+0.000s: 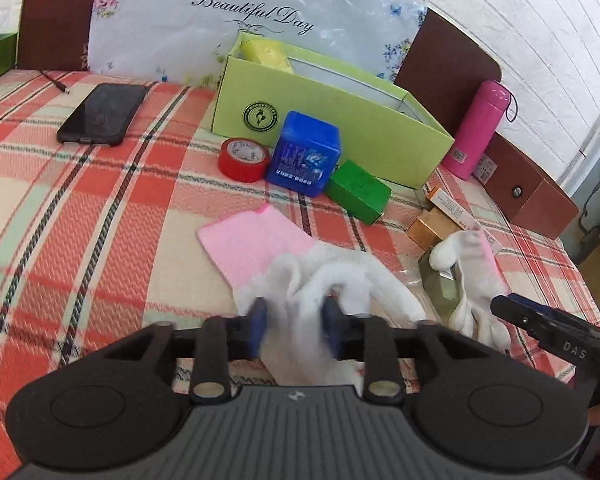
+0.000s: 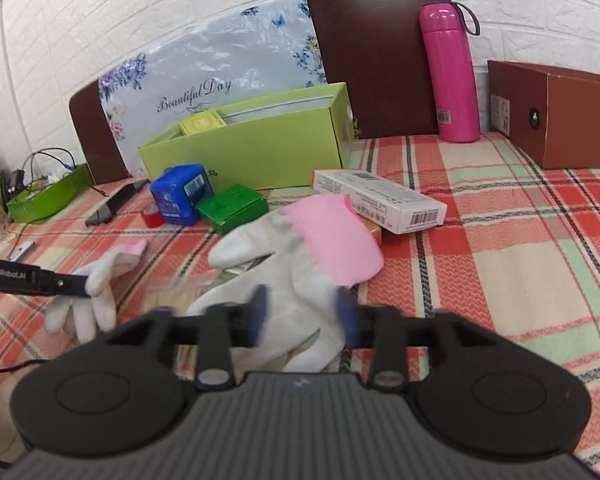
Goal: Organize objects
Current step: 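Grasp a white glove with the left tool while the right tool grasps the other glove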
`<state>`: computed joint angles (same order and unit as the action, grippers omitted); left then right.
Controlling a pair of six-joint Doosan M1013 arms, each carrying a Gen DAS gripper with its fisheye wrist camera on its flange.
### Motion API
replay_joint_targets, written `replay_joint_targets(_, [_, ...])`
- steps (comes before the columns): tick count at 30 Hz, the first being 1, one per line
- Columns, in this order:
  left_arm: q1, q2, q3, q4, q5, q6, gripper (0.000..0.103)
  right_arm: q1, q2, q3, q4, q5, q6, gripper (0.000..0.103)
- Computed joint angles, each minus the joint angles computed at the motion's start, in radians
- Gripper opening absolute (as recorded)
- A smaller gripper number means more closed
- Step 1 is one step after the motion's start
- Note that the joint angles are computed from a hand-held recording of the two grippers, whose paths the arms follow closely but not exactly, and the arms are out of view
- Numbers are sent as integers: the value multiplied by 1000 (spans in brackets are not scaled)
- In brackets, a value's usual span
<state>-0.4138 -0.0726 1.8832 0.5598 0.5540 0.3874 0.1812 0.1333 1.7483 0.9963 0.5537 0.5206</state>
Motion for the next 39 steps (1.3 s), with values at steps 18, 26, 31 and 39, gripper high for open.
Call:
replay_joint_targets(18, [-13,67,-31,115,-20,87,72,13,66,-64,-19,96,-263,44])
replay_joint_targets(26, [-2,55,-25,76,-22,114,19,-10,57,-51,44,143,-203,9])
replay_joint_targets(31, [3,39,-21,42,-39,92,13,-26,36,-44,138,155,-234,8])
replay_joint_targets(39, [-12,8,-27,169,-81,-5,13,-31,24,-59,218,162,-304,7])
